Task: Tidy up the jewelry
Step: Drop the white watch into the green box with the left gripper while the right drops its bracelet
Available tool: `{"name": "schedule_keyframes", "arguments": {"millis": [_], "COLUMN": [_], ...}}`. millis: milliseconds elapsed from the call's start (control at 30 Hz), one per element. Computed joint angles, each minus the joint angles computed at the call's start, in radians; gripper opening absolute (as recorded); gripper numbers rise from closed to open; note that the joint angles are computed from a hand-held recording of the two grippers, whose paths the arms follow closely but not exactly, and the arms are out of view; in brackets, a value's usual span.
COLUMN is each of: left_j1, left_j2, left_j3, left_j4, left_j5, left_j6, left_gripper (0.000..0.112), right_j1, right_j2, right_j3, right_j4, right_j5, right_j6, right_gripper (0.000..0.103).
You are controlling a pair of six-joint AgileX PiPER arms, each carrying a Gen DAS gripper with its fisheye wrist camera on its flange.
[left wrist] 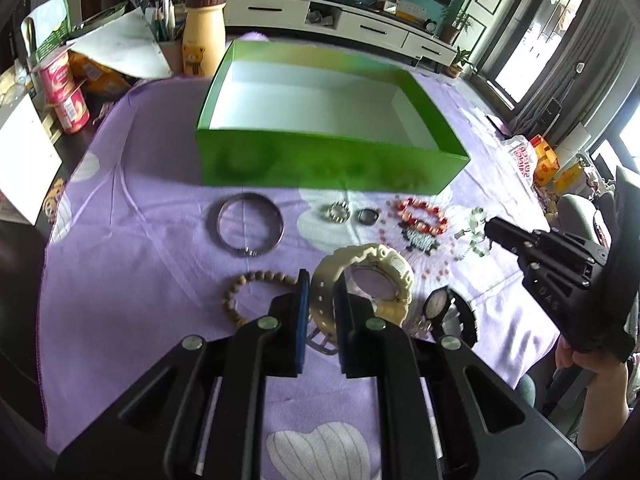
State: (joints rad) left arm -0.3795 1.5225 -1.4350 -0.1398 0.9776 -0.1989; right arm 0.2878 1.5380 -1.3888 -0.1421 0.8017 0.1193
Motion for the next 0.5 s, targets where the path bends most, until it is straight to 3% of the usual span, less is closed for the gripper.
{"name": "schedule_keyframes", "arguments": {"millis": [267, 500], "left_j1": [0.035, 0.078], "left_j2": [0.092, 0.273], "left_j3": [-0.204, -0.517], "left_j4": [-0.011, 0.012], "left_j5": [0.059, 0.158], "left_j6": [0.018, 0.004], "left_gripper": [0.011, 0.011], "right_j1": [0.009, -0.007], "right_j2": [0.059, 0.176], "right_j3": [-0.19, -0.416], "right_j4": [0.008, 0.052], "right_j5": [0.026, 0.065], "right_j6": [-0.015, -0.056], "right_gripper": [0.002, 0.002]}}
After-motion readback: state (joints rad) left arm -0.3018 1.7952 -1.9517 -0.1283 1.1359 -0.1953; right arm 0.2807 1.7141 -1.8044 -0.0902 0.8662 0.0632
